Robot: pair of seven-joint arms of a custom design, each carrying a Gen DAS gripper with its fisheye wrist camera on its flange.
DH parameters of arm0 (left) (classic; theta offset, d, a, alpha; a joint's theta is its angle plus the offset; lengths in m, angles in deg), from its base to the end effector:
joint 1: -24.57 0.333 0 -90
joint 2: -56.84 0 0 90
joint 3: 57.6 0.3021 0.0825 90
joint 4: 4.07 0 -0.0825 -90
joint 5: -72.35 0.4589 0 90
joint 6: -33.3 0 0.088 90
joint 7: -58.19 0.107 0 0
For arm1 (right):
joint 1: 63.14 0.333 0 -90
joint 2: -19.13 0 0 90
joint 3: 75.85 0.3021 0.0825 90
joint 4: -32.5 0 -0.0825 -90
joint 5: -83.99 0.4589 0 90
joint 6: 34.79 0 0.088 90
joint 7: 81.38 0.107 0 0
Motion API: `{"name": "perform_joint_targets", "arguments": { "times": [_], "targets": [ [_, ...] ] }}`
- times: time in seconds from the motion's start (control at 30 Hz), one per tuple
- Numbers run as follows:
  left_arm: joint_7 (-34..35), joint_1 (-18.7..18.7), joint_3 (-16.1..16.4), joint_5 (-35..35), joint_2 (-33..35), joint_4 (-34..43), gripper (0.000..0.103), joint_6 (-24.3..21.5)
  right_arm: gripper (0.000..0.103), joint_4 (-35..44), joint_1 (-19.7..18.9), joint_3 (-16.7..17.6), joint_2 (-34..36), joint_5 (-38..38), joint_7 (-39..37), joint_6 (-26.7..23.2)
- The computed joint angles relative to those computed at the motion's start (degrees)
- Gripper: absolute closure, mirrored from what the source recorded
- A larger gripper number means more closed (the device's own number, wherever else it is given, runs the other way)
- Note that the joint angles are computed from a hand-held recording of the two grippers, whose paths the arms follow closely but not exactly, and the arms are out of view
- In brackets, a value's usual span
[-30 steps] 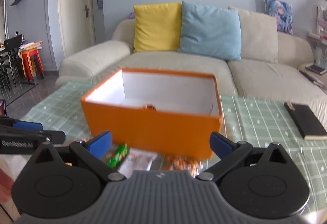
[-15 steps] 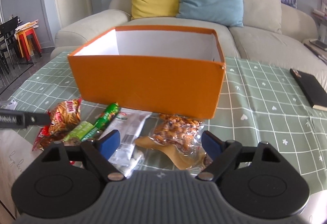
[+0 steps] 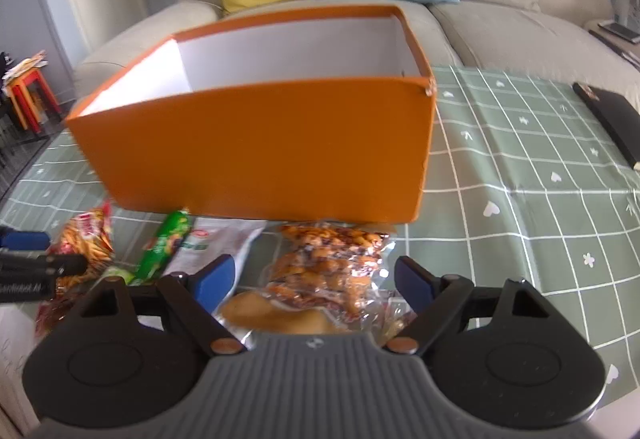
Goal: Organize snacks
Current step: 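Grasp the Mimi snack bag with the left tool while the right tool grasps the nut bag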
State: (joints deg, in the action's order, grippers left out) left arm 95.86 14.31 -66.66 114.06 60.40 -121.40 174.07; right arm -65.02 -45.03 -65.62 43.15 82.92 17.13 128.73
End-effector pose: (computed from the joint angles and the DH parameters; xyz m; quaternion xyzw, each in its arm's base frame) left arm 0.6195 -0.2167 0.3943 -0.6995 0.6434 -0.1184 0.2875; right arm 0.6839 0.3521 0.3894 -0.7554 0.5462 -0.1390 0.3343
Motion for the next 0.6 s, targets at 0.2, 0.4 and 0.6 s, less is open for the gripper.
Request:
{"name": "perform_joint_targets", "arguments": {
  "times": [0.2,0.4,0.6],
  "targets": [
    [0.85,-0.78,0.45,2.61,2.21,1.93,0.029,-1.24,0.019,4.07,1.10,-1.35,3.14,-1.23,2.34,-2.87],
    [-0.15,-1.94,1.20,6.87,4.19,3.41,0.027,-2.47,0.017,6.21,0.64,-0.80,5.23,-0.53,1.98,-4.91],
    [-1.79,-2.26,1.76,6.97,4.84,4.13,0.029,-2.24,0.014,5.60,2.23,-2.16,5.46,-3.74,1.87,-3.02]
  ]
}}
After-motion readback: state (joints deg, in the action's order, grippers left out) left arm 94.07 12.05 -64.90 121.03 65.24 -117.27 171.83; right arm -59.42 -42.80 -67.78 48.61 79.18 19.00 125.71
